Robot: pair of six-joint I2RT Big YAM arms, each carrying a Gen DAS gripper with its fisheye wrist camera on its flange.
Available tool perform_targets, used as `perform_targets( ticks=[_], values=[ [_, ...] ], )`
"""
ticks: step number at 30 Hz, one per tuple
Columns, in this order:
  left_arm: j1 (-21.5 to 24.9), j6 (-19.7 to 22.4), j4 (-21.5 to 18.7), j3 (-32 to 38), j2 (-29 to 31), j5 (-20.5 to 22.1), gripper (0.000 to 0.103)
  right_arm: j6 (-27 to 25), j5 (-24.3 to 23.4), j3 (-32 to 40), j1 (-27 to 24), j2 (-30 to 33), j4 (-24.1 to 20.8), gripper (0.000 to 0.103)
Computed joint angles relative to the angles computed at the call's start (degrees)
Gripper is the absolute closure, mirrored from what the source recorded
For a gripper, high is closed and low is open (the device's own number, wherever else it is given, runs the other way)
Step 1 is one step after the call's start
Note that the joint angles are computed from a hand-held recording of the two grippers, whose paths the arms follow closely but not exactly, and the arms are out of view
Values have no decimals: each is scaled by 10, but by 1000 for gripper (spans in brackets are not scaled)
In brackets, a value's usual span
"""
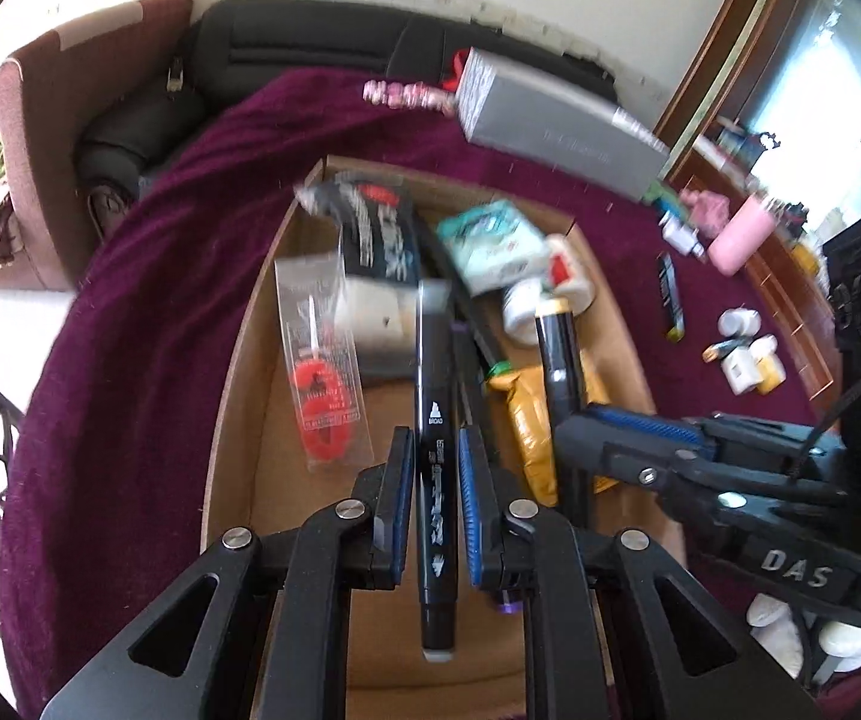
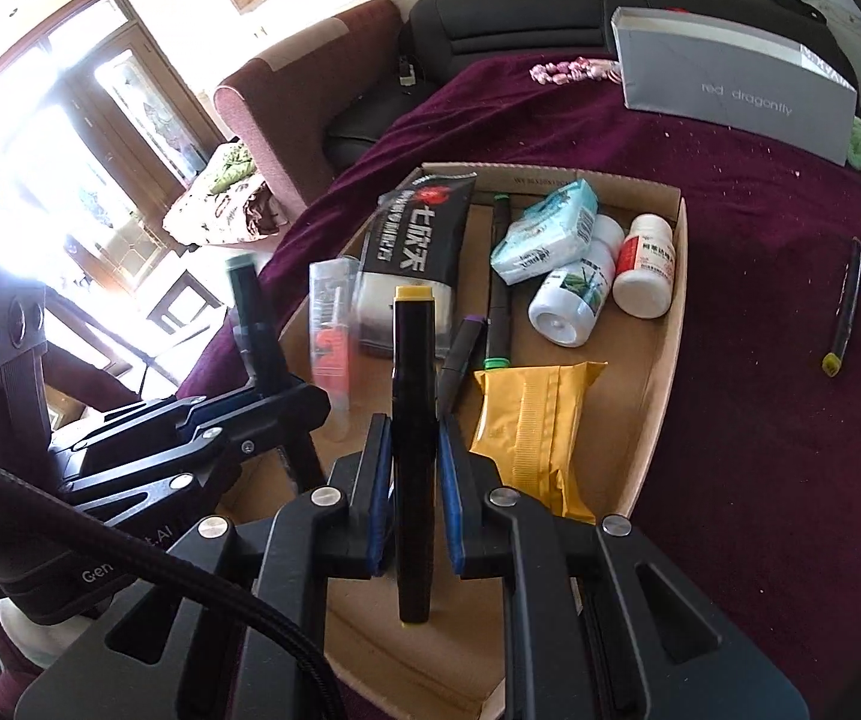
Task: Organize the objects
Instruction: 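Lower both held black markers into the cardboard tray, then open both grippers to release the markers and withdraw from the tray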
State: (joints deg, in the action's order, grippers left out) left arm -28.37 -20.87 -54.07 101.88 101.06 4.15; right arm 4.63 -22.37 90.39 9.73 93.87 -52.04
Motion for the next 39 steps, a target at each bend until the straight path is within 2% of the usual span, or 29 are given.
perform_targets(
  ticks=[3, 10, 16, 18, 19, 20, 22, 25, 28, 31, 35, 39],
  values=[
    [2, -6, -6, -6, 6, 11, 91, 8, -3, 3, -2, 9, -6, 90],
    [5, -23, 7, -33, -5, 25, 91, 14, -10, 2, -4, 19, -9, 90],
    [3, -49, 50, -75, -40, 25, 90, 14, 21, 4, 5, 25, -3, 90],
    [4, -60, 62, -88, -51, 24, 89, 20, 24, 6, 6, 28, -3, 89],
    [5, -66, 68, -97, -57, 24, 85, 22, 24, 6, 6, 28, -5, 89],
    [6, -73, 74, -106, -64, 24, 78, 21, 24, 6, 7, 28, -6, 88],
    [8, -86, 84, -121, -75, 27, 72, 16, 34, -1, 11, 21, -2, 85],
    [10, -110, 106, -149, -96, 34, 71, 10, 48, -11, 15, 8, 5, 77],
    [8, -133, 117, -166, -109, 29, 54, -1, 65, -24, 18, -9, 17, 68],
    [6, -150, 126, -181, -124, 29, 54, -16, 88, -39, 24, -30, 31, 68],
    [-4, -154, 123, -186, -140, 13, 54, -33, 110, -60, 27, -58, 52, 58],
    [-23, -152, 118, -180, -150, -6, 54, -42, 122, -83, 23, -84, 70, 58]
  ],
)
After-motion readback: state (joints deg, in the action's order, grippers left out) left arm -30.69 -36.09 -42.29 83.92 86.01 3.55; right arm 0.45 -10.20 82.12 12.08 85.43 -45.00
